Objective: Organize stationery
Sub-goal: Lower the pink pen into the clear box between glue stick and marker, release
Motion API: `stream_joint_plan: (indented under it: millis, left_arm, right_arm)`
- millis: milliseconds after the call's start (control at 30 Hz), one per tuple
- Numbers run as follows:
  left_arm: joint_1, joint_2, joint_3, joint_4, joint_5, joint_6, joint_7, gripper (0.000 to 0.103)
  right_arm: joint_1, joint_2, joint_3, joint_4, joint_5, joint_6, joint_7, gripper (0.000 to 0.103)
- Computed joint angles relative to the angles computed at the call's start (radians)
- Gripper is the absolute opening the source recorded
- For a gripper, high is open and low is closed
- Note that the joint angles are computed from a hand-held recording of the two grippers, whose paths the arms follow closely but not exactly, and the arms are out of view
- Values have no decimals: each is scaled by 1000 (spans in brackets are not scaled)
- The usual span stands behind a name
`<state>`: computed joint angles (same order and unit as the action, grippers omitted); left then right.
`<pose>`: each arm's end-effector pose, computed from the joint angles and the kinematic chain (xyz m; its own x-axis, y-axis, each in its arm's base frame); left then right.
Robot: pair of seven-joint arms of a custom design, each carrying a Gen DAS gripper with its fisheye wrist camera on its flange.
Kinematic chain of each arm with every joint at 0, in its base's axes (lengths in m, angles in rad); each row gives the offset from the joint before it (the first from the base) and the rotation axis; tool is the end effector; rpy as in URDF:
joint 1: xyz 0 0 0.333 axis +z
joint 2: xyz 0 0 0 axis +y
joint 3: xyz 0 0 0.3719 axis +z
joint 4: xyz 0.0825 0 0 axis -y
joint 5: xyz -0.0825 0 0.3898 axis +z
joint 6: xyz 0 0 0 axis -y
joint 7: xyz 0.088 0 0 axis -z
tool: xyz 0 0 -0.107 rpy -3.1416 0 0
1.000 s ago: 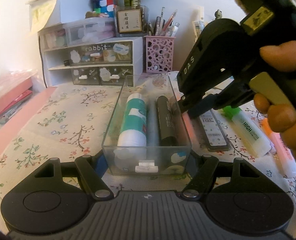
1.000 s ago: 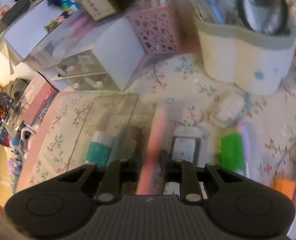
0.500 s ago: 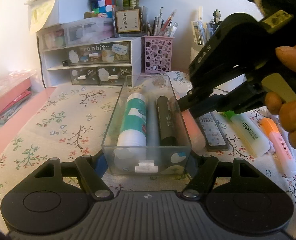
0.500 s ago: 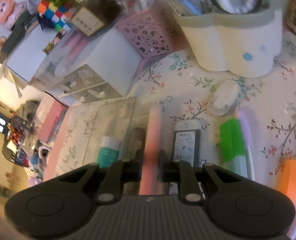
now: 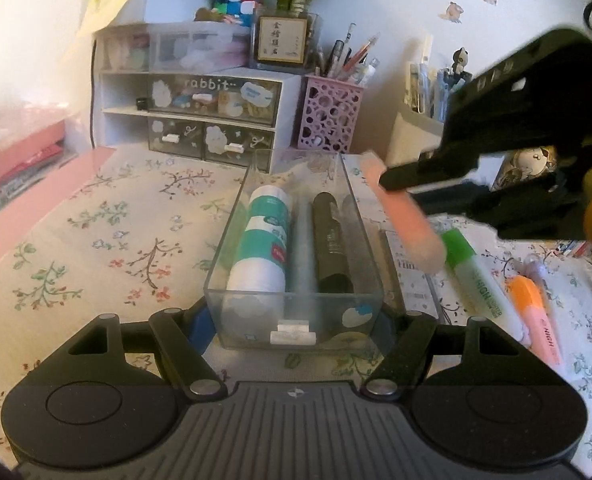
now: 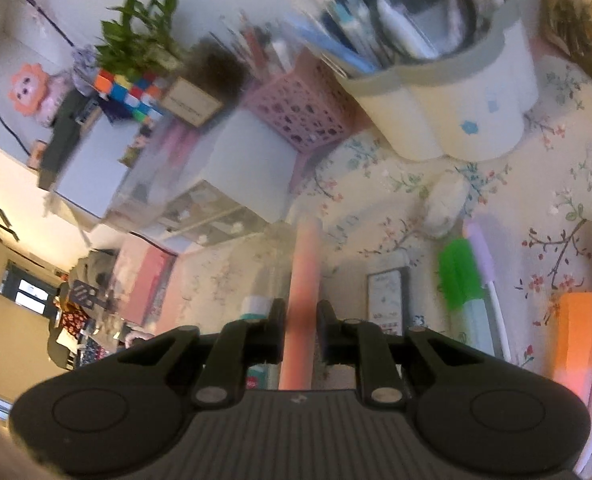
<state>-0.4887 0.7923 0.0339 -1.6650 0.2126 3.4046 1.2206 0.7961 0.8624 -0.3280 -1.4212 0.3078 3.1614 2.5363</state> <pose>0.6775 -0.3653 0.2925 -0.4079 -0.9045 0.1247 -0.5820 0.1523 -0.7988 0.7012 0.4275 0.3448 -0.2406 -0.7157 -0.6557 -0.6234 0.6317 -0.4607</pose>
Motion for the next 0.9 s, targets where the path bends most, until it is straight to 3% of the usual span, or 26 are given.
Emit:
stream_joint_plan:
  millis: [100, 267, 567, 633, 733, 833, 900]
  left_arm:
    - [0, -1, 0, -1, 0, 1, 2, 72]
    - [-34, -1, 36, 3, -9, -13, 13, 72]
    - [-58, 0, 63, 7, -10, -25, 24, 72]
    - [-58, 1, 62, 10, -6, -29, 27, 73]
    - [-54, 2, 57, 13, 2, -32, 31, 73]
    - [-50, 2, 53, 14, 6, -31, 32, 73]
    - [-50, 3, 52, 16, 8, -33, 33, 73]
  right_arm:
    - [9, -11, -4, -10, 0, 25, -11, 8]
    - [-16, -9, 44, 28, -2, 27, -73, 8]
    - [22, 53, -36, 146, -73, -118, 11, 8]
    - [19, 81, -48, 203, -102, -187, 46, 9]
    - [-35, 105, 26, 270, -131, -259, 36, 11]
    - [-63, 100, 73, 254, -154, -229, 46, 11]
    - [-64, 94, 71, 245, -186, -230, 61, 11]
